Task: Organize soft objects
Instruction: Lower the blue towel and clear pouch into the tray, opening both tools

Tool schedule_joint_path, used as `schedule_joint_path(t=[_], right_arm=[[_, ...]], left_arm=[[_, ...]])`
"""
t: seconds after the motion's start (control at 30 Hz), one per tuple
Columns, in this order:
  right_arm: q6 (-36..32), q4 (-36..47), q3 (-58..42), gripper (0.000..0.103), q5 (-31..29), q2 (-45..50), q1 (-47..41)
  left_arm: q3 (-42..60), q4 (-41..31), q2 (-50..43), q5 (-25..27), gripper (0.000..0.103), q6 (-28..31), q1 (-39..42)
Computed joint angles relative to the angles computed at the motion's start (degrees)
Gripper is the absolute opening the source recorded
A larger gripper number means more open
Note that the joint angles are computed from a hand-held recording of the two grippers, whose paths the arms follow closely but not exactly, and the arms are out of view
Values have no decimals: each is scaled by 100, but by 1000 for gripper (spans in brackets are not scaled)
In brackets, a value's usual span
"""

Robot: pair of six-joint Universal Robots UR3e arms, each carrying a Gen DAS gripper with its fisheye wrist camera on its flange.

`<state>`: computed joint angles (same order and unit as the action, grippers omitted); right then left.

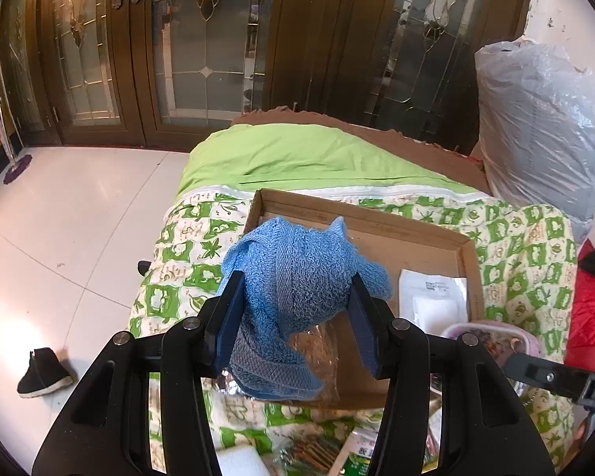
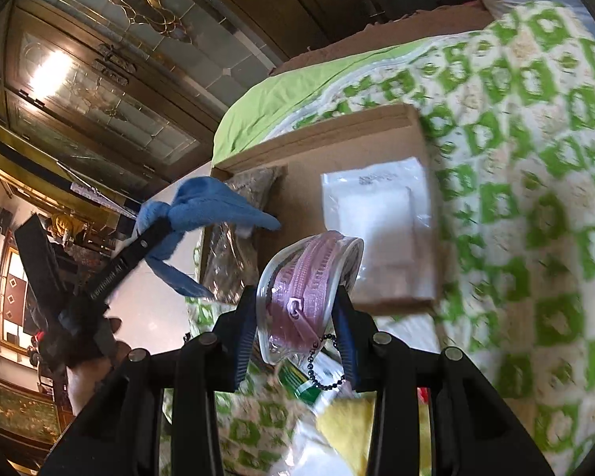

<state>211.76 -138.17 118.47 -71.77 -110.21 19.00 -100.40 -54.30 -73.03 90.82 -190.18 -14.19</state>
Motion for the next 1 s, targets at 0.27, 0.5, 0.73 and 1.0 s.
schedule_joint_path(t=[0.27,0.5,0.73,1.0], right_arm=[[350,-1342,-34,37,765,1282,-102],[547,-2343,510,37,1523,1778,-432],[168,-2189,803,42,2003,1663,-857],[-15,-1683,1059,65,1440,1017,-978]], left_arm=[[-242,411,-221,-72,50,-20,165],[-477,679,-333,-58,52,-92,158],[-434,716,-441,207,78,-165,13],[-443,508,-136,328,80,-25,-112]])
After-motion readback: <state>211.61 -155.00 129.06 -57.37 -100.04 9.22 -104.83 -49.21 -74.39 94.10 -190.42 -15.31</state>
